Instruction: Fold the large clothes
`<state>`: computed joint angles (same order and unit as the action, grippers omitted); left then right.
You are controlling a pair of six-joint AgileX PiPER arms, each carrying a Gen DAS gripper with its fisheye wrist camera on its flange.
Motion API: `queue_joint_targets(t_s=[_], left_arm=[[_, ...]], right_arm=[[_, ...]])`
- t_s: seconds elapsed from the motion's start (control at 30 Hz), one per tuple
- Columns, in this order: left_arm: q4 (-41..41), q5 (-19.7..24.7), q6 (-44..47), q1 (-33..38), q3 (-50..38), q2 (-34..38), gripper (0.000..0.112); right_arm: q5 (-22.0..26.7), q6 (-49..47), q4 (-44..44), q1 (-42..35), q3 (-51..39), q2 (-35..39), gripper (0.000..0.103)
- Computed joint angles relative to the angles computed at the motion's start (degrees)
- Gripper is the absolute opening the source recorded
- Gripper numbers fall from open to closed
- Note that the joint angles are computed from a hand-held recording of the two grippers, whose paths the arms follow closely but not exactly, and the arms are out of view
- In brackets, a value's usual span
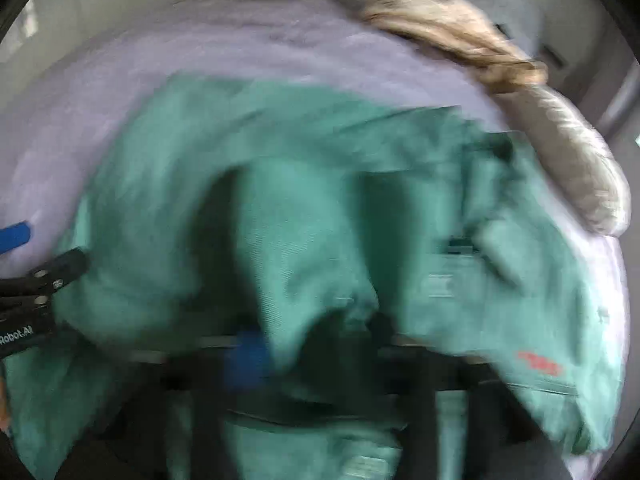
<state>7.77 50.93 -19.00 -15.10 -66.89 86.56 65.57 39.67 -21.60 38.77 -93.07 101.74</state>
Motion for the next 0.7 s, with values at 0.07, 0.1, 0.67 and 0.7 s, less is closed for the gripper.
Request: queue_joint_targets(t_s=[0.07, 0.1, 0.67, 0.7], left_arm=[[-1.94, 0.55, 1.52, 0.21, -1.75, 1.34, 0.094], [-3.38, 0.98, 2.79, 0.58, -3.1, 2.19, 0.094], [-25.72, 16.44, 22.41, 8.71, -34.03, 26.09, 0.061], [-25.97, 16.82, 23.49, 8.27, -35.32, 26.69, 0.027]], right_arm=[[-5.42, -2.3, 9.91, -9.44, 7.63, -8.67, 0.03], [-8.72, -4.21, 15.64, -14.16, 11.82, -12.14, 0.03], [-20.13, -27.12, 72.22, -34.86, 45.36, -35.17, 0.069], [-22.36, -28.73, 76.01, -30.49, 45.94, -33.83, 0.069]])
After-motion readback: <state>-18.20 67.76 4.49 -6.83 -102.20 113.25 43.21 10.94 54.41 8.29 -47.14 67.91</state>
